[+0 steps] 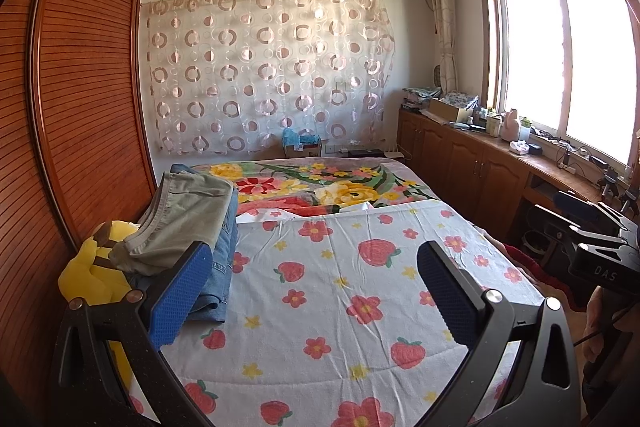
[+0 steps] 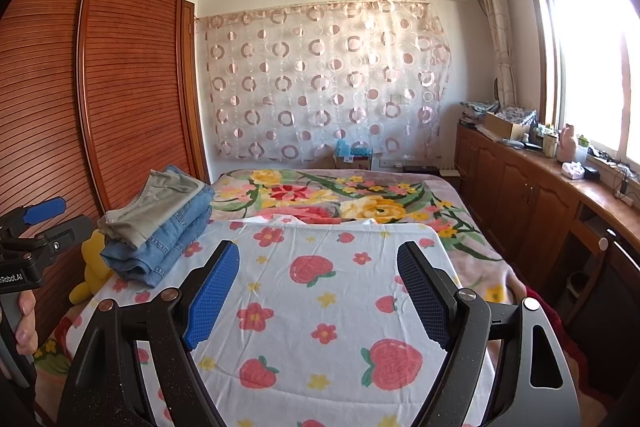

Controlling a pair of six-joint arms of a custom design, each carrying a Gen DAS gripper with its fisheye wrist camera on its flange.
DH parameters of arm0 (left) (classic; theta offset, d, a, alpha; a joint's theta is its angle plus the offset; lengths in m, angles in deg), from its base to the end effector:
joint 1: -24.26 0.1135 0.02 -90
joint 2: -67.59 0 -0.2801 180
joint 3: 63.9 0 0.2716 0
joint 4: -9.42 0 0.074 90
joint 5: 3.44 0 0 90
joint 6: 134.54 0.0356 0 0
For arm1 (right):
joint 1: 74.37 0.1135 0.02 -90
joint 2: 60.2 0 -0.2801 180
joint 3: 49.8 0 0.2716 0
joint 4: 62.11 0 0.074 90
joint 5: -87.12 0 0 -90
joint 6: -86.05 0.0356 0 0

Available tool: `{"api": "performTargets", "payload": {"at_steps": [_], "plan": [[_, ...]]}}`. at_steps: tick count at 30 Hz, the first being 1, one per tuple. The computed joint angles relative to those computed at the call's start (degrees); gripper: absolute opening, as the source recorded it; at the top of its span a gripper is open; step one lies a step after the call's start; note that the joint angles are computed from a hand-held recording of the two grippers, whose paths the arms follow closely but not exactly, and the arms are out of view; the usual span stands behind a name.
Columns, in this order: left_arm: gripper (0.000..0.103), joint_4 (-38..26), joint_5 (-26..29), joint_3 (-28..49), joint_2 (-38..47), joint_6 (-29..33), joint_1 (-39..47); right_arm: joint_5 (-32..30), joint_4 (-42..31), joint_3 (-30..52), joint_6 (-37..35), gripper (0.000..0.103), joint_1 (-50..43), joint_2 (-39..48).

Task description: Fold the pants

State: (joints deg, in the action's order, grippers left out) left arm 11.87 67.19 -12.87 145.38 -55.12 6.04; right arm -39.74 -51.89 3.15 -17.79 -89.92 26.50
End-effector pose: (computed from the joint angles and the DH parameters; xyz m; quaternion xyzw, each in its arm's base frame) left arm 0.2899 -0.0830 0.2207 -0.0359 0.8324 0.0039 0.5530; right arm 0.3175 -0.0662 0.2013 -0.1614 0.7960 0.1239 0.5700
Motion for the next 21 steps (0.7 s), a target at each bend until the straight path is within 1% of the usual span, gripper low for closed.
{"api": "performTargets", "payload": {"at_steps": [21], "plan": [[0.102,0.28,-0.05,-0.13,0.09,0.1,0.01,0.12,0.54,-0.68,0.11,0.083,0.09,-0.34]]}}
